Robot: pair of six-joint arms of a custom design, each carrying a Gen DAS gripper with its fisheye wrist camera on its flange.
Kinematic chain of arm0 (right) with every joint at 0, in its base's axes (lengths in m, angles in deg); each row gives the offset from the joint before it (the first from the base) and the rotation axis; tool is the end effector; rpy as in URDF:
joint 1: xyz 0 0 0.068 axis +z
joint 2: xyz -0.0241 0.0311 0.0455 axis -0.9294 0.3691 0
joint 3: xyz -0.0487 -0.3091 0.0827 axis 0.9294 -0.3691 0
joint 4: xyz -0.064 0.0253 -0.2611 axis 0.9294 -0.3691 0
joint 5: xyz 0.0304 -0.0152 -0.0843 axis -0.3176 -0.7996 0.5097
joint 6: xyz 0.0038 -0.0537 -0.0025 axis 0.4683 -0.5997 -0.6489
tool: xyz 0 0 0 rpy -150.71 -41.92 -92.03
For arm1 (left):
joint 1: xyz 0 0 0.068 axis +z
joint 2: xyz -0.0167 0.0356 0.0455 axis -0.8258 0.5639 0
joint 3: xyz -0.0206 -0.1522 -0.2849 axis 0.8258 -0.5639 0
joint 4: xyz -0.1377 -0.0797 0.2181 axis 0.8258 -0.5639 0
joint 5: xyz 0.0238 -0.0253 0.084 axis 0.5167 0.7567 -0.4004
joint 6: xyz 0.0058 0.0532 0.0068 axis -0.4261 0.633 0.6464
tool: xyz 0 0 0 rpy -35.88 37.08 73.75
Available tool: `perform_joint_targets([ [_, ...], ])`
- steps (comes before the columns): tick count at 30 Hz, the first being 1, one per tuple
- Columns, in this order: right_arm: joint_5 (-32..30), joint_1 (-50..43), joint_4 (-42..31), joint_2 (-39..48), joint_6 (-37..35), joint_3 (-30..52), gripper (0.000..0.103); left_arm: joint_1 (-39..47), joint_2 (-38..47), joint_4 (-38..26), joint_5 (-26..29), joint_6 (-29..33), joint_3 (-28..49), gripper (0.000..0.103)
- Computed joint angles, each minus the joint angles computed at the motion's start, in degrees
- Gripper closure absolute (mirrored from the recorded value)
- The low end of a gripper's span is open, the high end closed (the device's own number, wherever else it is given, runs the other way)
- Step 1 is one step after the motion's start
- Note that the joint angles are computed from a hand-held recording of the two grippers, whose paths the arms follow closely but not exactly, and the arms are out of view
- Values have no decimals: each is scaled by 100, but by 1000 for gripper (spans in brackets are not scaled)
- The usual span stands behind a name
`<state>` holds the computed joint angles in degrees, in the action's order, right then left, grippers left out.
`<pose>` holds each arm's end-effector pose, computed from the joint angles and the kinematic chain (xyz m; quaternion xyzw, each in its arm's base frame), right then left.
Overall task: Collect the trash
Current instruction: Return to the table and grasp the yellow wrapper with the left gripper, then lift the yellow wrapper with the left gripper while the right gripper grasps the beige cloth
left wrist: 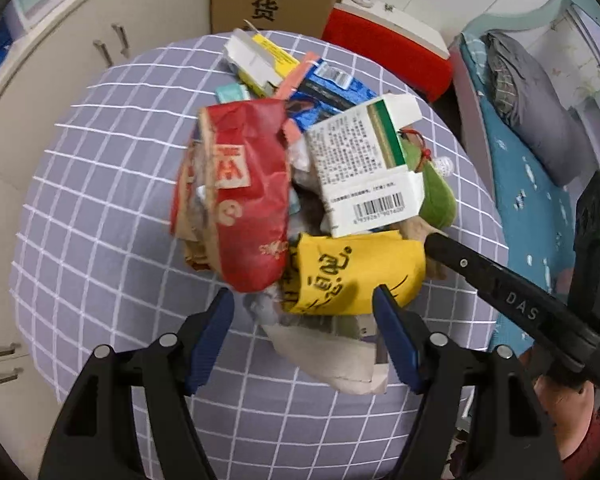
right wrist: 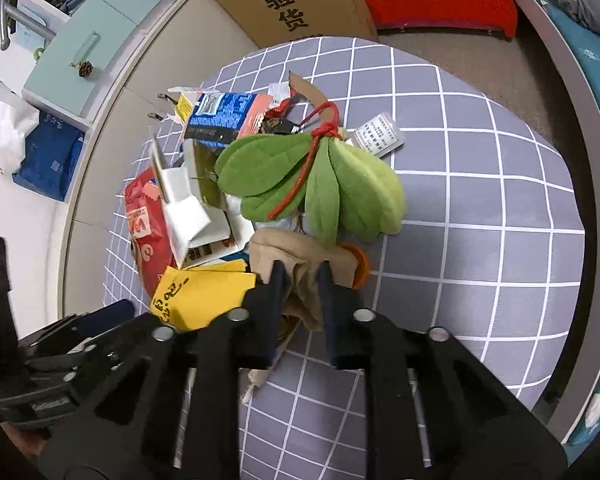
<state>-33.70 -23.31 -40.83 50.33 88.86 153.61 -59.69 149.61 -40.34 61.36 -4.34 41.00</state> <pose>0.1449 0.1387 0.3682 0.2206 0.9342 0.1967 0.1997 0.2594 -0.0283 0.3878 0.1825 0.9709 -0.1332 0.0788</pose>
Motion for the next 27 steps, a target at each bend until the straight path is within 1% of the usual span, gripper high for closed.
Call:
perform_joint_targets([
  [1,32,22,-60,-43,5,35,98,-8,18,10,16,-7,-5,33],
  [8,461,534,-526,-326,511,236,98,-34,177,224,381,170,-218,33],
  [10,541,660,-593,-382,679,235,98,-60,264,249,433,145,-230,37],
  [12,553,731,-621,-446,785,203,98,-87,329,271,526,157,-221,46],
  [15,525,759,-624,-472,821,166,98,-104,406,241,690,119,-198,55],
  [16,506,734,-618,-454,801,175,98,-105,432,229,769,84,-182,58],
  [17,518,737,-641,-453,785,175,98,-97,467,211,841,41,-157,58],
  [19,475,703,-629,-406,620,191,98,-128,480,196,873,47,-134,67],
  [21,491,664,-614,-378,570,197,97,-102,461,125,986,108,-112,78],
  [24,638,706,-715,-216,396,315,97,-57,386,11,1215,88,-84,85],
  [25,601,664,-698,-168,329,314,97,-39,346,-27,1291,70,-85,87],
  [27,548,592,-736,-72,265,323,97,89,281,-241,1575,142,-36,93],
])
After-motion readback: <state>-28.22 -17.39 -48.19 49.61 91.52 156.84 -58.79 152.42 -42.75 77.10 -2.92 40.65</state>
